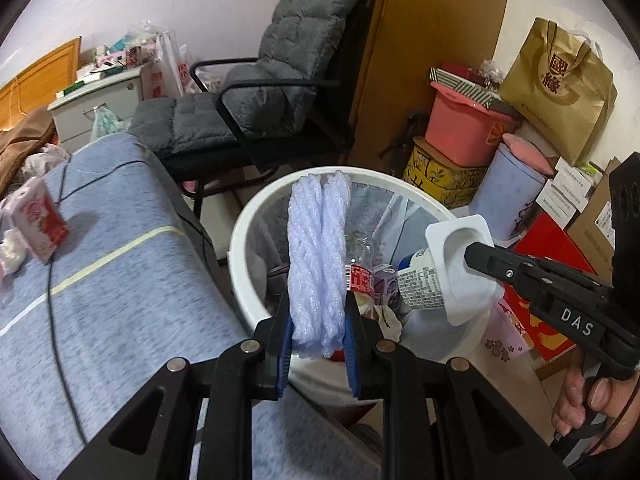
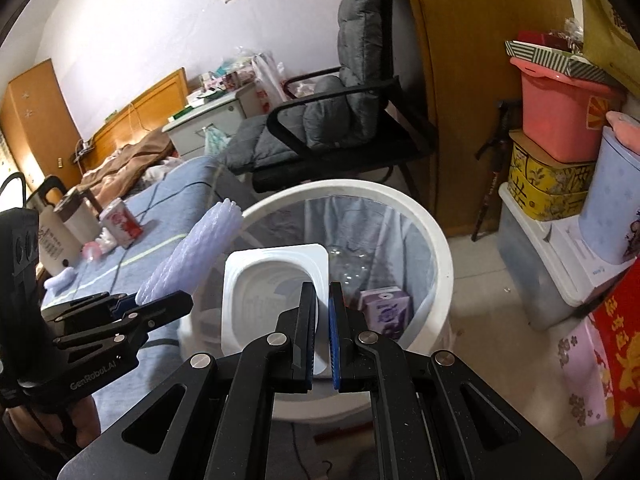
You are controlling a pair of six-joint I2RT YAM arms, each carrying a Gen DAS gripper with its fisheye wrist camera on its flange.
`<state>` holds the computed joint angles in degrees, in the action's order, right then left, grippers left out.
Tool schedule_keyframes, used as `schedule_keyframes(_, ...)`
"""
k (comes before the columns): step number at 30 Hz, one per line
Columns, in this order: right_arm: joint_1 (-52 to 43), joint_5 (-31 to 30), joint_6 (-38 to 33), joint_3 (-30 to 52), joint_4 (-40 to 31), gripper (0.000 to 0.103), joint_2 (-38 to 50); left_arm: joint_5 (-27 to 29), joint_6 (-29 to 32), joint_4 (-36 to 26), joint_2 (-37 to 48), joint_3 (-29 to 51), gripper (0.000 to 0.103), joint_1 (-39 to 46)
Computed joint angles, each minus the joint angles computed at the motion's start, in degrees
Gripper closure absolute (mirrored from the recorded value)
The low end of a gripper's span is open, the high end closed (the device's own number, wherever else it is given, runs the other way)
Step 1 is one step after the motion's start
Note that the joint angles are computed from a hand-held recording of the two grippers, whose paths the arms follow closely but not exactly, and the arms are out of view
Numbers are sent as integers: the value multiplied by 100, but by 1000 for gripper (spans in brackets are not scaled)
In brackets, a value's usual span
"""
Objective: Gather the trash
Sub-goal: 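Carry the foam net and yogurt cup over the wastebasket and open both tools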
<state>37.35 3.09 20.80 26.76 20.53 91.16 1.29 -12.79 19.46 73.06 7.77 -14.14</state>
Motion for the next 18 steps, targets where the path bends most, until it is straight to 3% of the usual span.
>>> schedule_keyframes(7,-190,-134,-79,306,10,97,534,110,34,437,851,315,78,23)
schedule_keyframes(10,-218,-167,-66,324,35,95,623,189,58,544,995,329,67,114)
schedule_keyframes(12,-200,-112,-46,314,58,90,646,328,51,626,1044,308,53,212)
schedule_keyframes(14,-215,-119,-5,281,85,78,624,389,30,632,1051,312,52,280)
schedule_keyframes(18,-175,-53,16,210,60,74,466,399,19,504,734,217,52,331)
